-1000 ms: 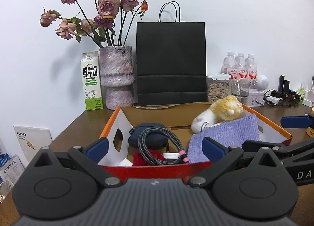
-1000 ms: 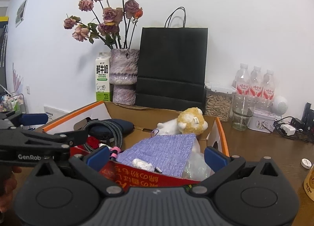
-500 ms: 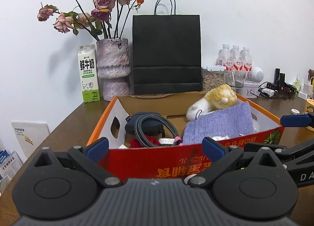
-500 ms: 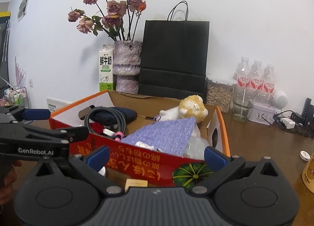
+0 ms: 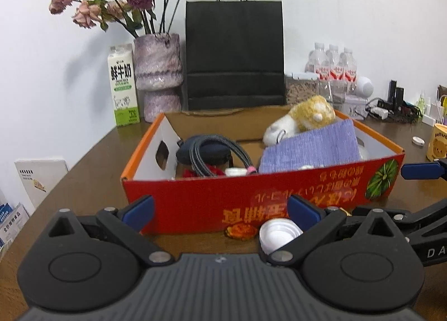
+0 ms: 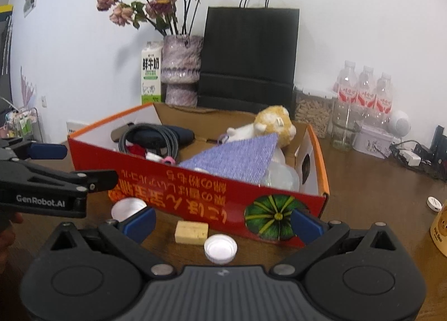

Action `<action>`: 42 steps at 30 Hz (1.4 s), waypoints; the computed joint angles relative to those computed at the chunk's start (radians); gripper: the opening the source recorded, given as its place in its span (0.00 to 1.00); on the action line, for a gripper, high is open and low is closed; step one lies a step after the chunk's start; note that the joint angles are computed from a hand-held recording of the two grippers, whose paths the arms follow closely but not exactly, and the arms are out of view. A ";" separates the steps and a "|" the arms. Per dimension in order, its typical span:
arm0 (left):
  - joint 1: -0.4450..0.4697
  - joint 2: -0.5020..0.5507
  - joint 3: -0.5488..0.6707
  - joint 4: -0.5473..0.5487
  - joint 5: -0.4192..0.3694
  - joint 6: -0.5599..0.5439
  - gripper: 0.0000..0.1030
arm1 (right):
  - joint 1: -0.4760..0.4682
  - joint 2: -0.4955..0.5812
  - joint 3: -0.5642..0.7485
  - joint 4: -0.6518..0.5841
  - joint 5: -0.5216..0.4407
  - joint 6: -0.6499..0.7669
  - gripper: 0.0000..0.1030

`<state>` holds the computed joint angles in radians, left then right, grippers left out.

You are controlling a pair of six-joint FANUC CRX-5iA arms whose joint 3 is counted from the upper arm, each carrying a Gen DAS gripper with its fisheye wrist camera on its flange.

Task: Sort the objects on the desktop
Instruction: 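Withdraw both grippers from the box toward the remaining caps and wooden block, then grasp the large white cap with the left gripper while the right grasps a small white cap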

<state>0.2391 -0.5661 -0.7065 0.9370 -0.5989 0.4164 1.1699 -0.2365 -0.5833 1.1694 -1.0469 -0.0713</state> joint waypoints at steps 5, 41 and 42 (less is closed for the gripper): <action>0.019 0.009 0.018 -0.047 -0.056 0.018 1.00 | 0.005 0.009 0.018 -0.062 -0.018 0.035 1.00; -0.024 0.093 0.100 -0.177 -0.211 0.101 0.41 | -0.041 -0.022 0.002 -0.158 0.104 0.078 0.27; -0.023 0.092 0.098 -0.174 -0.210 0.097 0.41 | -0.040 -0.023 0.001 -0.158 0.106 0.078 0.27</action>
